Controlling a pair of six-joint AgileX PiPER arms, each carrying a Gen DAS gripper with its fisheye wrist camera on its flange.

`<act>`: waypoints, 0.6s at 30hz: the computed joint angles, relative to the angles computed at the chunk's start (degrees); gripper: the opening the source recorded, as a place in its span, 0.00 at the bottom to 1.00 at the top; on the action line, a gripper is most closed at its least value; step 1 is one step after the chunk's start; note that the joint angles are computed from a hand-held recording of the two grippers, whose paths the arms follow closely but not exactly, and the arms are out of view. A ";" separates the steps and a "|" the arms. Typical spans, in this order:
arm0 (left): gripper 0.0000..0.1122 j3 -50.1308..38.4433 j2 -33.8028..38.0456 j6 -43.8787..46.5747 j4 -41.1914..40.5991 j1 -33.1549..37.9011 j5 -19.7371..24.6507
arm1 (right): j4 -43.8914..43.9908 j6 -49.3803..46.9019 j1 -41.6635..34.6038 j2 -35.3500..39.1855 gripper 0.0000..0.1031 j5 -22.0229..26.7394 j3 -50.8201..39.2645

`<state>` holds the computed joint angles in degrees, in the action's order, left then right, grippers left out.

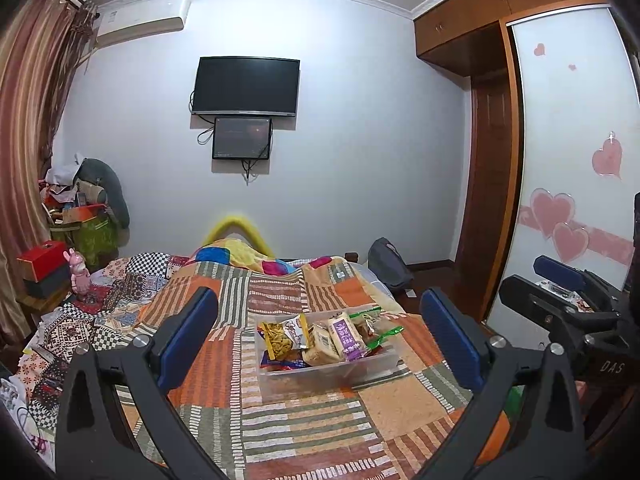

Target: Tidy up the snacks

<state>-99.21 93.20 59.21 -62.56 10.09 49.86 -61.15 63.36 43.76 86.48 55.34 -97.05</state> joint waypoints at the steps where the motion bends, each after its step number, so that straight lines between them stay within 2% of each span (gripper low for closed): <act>1: 0.92 -0.01 0.00 0.06 0.00 0.02 0.12 | -0.06 0.05 0.01 0.03 1.00 0.03 -0.03; 18: 0.92 -0.55 0.65 0.25 0.37 -0.26 1.19 | 0.12 -0.32 0.76 0.18 1.00 1.16 -0.84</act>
<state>-99.77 93.85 59.46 -62.19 9.82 51.05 -61.03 63.04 44.52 86.66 56.50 -97.89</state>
